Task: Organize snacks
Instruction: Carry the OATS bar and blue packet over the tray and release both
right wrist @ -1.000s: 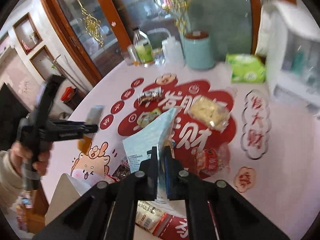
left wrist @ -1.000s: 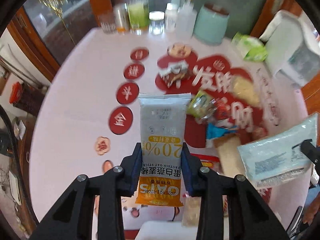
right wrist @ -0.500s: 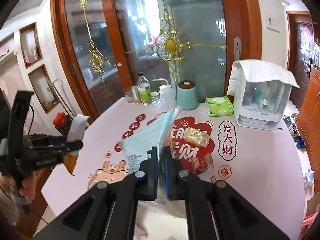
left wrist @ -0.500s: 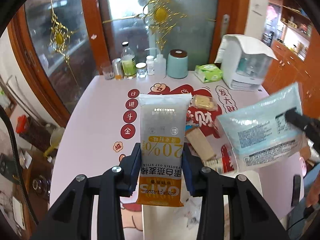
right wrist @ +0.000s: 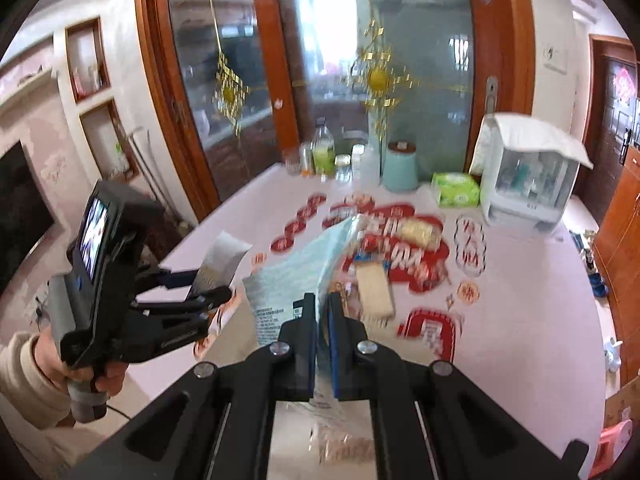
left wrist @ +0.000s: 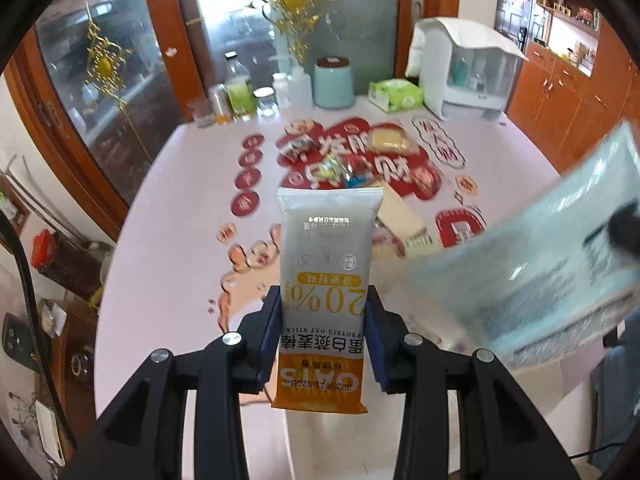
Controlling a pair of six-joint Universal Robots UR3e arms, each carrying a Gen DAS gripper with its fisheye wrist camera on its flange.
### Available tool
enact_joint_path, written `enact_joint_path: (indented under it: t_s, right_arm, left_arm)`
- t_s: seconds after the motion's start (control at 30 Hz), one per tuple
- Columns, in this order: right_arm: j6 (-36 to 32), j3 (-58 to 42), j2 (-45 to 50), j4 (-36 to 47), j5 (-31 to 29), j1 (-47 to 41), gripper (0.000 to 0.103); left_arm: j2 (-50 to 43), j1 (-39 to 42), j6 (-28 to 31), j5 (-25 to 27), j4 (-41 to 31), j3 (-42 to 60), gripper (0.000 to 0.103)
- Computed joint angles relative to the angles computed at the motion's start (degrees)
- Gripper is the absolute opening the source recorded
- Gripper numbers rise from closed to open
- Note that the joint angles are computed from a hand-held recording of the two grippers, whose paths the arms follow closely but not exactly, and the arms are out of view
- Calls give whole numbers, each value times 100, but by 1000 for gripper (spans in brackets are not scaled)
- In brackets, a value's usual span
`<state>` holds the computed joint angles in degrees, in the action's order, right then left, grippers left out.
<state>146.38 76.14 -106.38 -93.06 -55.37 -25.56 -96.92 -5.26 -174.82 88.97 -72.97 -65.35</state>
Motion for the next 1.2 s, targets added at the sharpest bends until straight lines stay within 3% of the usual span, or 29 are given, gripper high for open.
enact_joint_path:
  t_s: [0.23,0.6,0.67,0.7,0.73,0.9,1.2]
  right_arm:
    - [-170,609,-382,604,-229,31,5]
    - [93,758,-78,802,-931,601,9]
    - [213,802,-83,708,-973,596,9]
    - [275,839,-107,602,-1012,607,10]
    - [354,880,-132,456,-1108,658,11]
    - [599,1064,-254,-24,-1363,854,41]
    - [733,1148,-275,-83,-1372,833,41]
  left_arm:
    - [223,-224,88,-13,-11,-437,37]
    - [375,-376,55,21,-237,-579,41]
    - [384,-387,48,46,-250,-574,58]
    - [403,-401,33,93,-232,-593,76]
    - [397,-430,3,156,-199,-589,87]
    - [502,-489,-13,230,-34,-706,87]
    - [546,-585,-1,321,72,-768,87]
